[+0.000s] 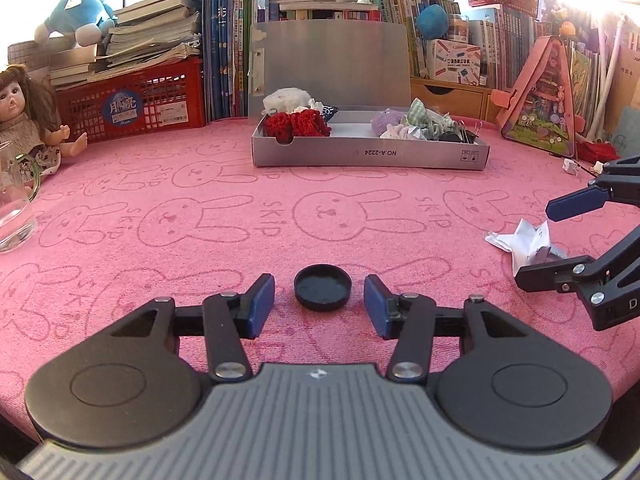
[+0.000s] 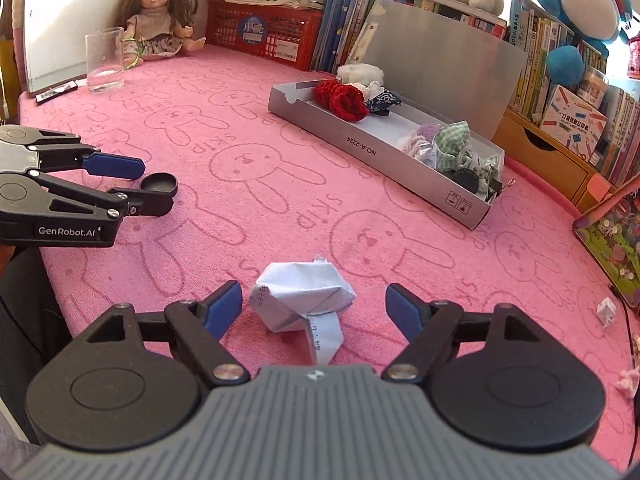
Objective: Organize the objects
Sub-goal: 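Grasp the black round cap with the left tool while the right tool grasps the white folded paper, then carry the black cap in the left tool toward the box while the right tool carries the paper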
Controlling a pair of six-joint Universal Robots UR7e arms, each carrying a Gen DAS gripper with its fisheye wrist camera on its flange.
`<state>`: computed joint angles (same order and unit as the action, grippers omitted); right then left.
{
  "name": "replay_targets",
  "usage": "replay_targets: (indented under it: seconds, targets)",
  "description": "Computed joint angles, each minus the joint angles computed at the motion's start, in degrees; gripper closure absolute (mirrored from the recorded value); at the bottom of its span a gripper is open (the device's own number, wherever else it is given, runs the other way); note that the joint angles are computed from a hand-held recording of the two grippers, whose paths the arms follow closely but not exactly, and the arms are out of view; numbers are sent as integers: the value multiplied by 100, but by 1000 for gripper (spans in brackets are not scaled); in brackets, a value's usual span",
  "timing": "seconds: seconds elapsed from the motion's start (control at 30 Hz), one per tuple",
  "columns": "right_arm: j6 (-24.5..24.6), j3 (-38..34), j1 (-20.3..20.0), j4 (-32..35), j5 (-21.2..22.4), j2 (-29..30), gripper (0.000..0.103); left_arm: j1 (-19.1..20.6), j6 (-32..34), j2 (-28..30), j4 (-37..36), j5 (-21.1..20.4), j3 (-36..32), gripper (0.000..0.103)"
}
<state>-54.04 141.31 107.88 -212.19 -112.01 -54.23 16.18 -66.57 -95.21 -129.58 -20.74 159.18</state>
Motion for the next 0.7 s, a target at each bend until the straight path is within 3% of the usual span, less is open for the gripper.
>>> replay_targets:
  seconds: [0.17,0.37,0.5,0.7]
  targets:
    - [368,-147,-118,600,102,-177,18,-19,-52,61,6,40,13,47]
    - [1261,-86,-216,321,167,-65,41,-12,-84,134,-50,66,9,47]
    - [1902,-13,-183,-420,126,206,44,38,-135,236,-104,117,-27,47]
    - [2349,-91,41,-2124,-272,1194,44,106,-352,410,-61,203,-105,47]
